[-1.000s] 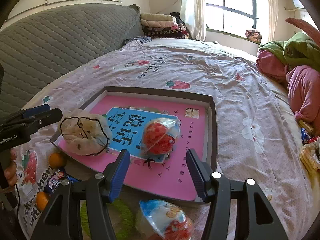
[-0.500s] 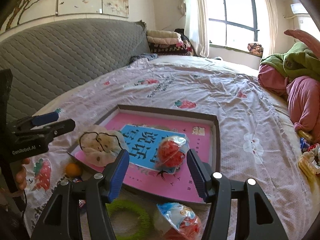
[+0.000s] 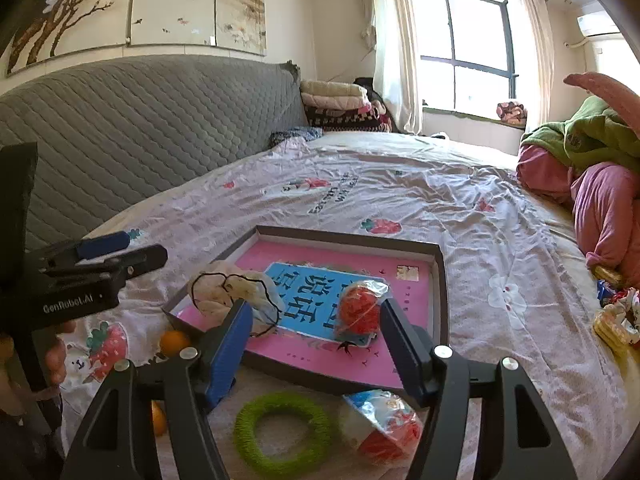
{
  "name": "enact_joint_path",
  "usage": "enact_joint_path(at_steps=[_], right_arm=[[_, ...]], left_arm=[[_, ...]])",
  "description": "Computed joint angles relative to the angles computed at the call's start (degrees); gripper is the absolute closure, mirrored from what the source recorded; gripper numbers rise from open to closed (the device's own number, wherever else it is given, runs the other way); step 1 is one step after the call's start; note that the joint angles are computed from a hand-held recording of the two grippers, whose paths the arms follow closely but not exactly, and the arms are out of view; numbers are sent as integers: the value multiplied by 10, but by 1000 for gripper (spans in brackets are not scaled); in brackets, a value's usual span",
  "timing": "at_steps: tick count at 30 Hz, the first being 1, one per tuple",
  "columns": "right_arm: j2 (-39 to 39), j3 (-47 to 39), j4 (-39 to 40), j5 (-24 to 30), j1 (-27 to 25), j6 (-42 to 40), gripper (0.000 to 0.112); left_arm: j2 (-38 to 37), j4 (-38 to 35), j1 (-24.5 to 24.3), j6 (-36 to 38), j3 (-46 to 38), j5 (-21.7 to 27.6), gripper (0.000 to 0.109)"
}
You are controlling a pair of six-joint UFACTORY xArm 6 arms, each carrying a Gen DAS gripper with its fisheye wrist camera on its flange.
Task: Organize objects
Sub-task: 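Withdraw both grippers back from the pink tray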
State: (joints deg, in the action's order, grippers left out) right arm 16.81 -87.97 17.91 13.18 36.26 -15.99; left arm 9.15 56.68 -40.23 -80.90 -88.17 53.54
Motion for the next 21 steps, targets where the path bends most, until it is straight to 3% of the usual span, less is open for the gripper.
enact_joint_path(at_steps=[5,8,12,21], right_arm=[[-16,27,-43,-28,3,39,46],[-26,42,4,-37,9,7,46],[-42,71,-23,-56,12,30,41],[-69,105,23,-60,18,5,41]], left_arm=[[-4,6,-9,-3,7,5,32],[-12,7,-14,-11,21,3,32],[-19,5,-18,-15,34,8,32],[-41,23,-36,-51,65,21,32]])
